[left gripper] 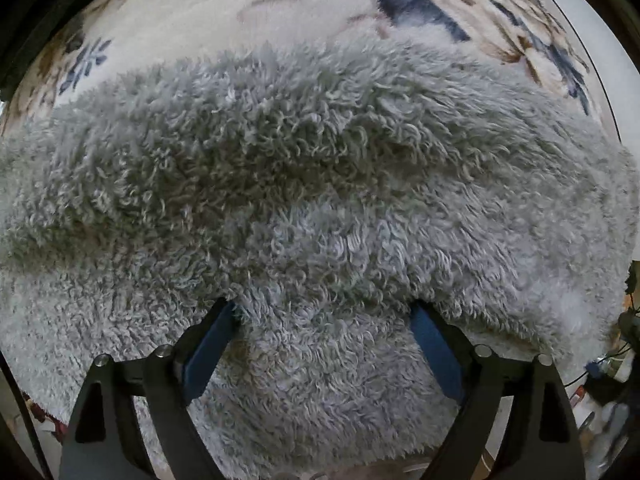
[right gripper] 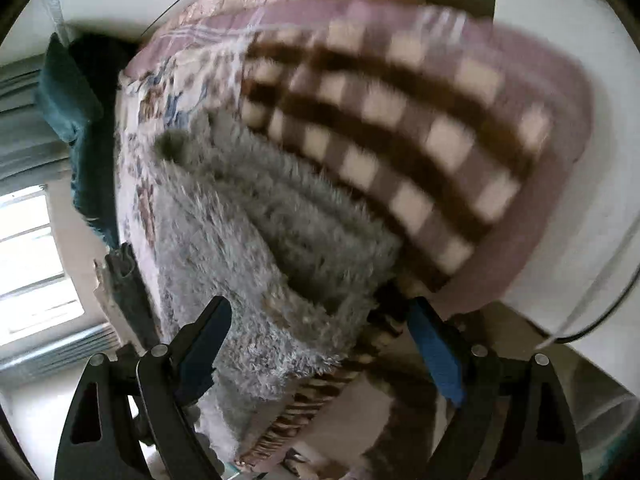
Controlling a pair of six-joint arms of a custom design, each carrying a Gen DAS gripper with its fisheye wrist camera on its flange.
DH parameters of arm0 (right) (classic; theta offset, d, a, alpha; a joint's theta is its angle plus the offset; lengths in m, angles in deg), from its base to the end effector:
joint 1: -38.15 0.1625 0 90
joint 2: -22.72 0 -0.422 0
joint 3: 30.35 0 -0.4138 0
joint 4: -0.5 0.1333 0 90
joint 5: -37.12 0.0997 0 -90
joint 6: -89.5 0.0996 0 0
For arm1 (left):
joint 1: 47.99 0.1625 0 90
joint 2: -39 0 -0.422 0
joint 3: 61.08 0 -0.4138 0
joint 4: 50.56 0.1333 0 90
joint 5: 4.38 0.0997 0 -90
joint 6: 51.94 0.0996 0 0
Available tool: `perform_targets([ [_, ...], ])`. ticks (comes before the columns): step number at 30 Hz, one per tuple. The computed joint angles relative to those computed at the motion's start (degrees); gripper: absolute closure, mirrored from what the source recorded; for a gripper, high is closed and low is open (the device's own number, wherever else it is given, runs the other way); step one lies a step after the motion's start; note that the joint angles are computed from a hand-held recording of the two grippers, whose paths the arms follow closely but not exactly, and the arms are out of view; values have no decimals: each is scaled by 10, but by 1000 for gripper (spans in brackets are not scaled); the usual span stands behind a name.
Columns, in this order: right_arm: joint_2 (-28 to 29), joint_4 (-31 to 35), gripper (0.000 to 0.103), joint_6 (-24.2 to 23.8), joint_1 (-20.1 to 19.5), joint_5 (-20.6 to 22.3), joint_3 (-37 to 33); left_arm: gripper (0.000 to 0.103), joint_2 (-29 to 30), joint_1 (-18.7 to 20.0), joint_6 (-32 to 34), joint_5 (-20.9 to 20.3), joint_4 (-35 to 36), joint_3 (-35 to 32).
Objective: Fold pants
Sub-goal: 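Press the left tool onto the folded pants while the right tool smooths the fold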
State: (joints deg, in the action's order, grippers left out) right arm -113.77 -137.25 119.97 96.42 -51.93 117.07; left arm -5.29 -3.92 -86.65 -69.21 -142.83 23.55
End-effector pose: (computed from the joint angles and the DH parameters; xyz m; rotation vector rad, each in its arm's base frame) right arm -0.0113 -0.2749 0.3546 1.5283 2.5494 -0.9896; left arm -0.3379 -0.5716 0.0569 0.4142 2.3457 0.2817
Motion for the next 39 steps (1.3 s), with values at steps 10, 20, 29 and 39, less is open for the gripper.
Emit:
perform_targets([
  [10, 54, -187, 13, -23, 36, -25, 50, 12, 29, 2, -2, 0, 20, -31],
  [20, 144, -164, 14, 10, 189, -240, -12, 11, 41, -1, -5, 1, 23, -37],
  [29, 151, -131, 14, -77, 199, -315, -65, 11, 42, -6, -4, 1, 29, -39],
  [39, 117, 52, 14, -49, 249, -263, -119, 0, 50, -3, -12, 5, 35, -43],
])
